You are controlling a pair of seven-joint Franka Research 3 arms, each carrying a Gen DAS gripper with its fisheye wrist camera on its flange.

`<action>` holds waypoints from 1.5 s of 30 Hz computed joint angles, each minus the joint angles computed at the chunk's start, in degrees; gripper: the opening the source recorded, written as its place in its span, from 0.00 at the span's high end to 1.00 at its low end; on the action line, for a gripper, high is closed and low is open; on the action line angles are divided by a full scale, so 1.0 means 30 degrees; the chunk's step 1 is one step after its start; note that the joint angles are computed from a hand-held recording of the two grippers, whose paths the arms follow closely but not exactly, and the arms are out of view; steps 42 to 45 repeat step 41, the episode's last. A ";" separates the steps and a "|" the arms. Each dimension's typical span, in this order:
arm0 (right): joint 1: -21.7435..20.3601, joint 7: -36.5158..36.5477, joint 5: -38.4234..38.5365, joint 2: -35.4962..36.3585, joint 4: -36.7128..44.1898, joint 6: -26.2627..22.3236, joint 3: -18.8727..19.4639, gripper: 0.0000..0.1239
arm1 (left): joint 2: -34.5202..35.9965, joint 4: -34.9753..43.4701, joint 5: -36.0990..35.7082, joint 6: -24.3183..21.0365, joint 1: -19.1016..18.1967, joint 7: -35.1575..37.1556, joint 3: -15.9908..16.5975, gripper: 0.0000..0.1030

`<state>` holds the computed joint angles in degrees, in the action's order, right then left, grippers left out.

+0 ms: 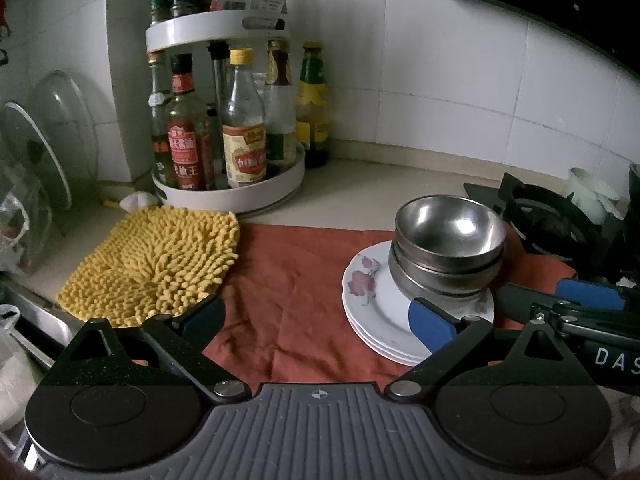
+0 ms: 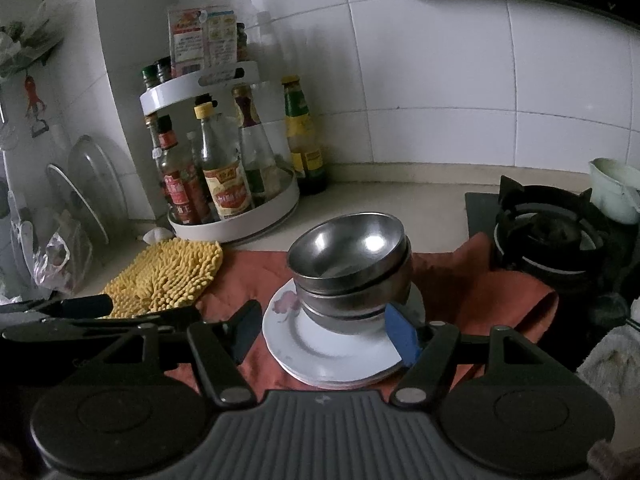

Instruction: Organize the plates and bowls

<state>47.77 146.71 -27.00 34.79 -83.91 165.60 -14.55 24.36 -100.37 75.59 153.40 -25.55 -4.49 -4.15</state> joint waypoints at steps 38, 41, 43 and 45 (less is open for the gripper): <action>0.0527 0.1112 -0.0489 -0.0828 -0.1549 0.0929 -0.0706 0.48 | -0.0071 0.0229 0.1710 -0.2062 -0.0741 -0.0813 -0.0255 0.01; 0.0389 0.1110 -0.0414 -0.0873 -0.1655 0.1124 -0.0655 0.47 | -0.0002 0.0446 0.1978 -0.1992 -0.0682 -0.1058 -0.0311 0.00; 0.0389 0.1110 -0.0414 -0.0873 -0.1655 0.1124 -0.0655 0.47 | -0.0002 0.0446 0.1978 -0.1992 -0.0682 -0.1058 -0.0311 0.00; 0.0389 0.1110 -0.0414 -0.0873 -0.1655 0.1124 -0.0655 0.47 | -0.0002 0.0446 0.1978 -0.1992 -0.0682 -0.1058 -0.0311 0.00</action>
